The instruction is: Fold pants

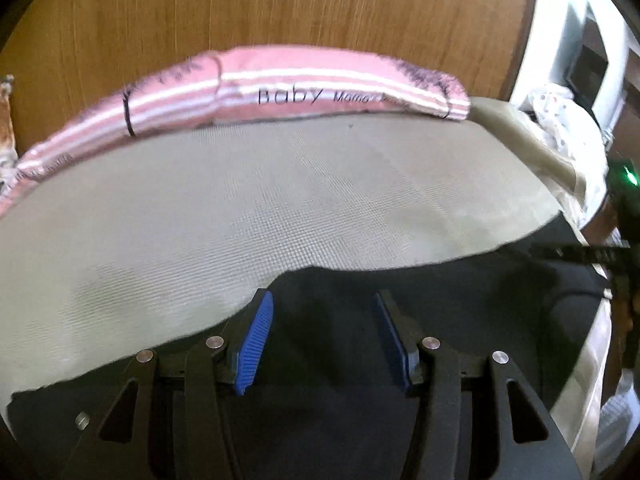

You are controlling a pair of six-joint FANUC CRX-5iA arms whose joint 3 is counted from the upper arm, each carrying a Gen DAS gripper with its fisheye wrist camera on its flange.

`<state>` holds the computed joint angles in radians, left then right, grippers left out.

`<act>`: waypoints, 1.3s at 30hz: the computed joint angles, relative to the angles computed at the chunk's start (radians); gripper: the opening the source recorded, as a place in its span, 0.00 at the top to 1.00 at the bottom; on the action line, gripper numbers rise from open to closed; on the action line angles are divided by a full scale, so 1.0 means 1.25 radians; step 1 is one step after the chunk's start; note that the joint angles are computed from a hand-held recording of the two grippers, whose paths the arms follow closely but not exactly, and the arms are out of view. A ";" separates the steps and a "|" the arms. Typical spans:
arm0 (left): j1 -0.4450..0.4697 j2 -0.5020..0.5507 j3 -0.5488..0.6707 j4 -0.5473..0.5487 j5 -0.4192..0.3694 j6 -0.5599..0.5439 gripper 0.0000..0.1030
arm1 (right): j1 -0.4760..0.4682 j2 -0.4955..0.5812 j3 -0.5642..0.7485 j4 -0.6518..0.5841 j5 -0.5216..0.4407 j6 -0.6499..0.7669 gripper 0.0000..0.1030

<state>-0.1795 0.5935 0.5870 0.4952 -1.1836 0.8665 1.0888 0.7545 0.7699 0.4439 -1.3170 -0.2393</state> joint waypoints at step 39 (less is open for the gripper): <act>0.047 -0.240 -0.298 -0.106 -0.001 -0.011 0.45 | 0.212 -0.257 -0.438 0.069 -0.032 -0.549 0.68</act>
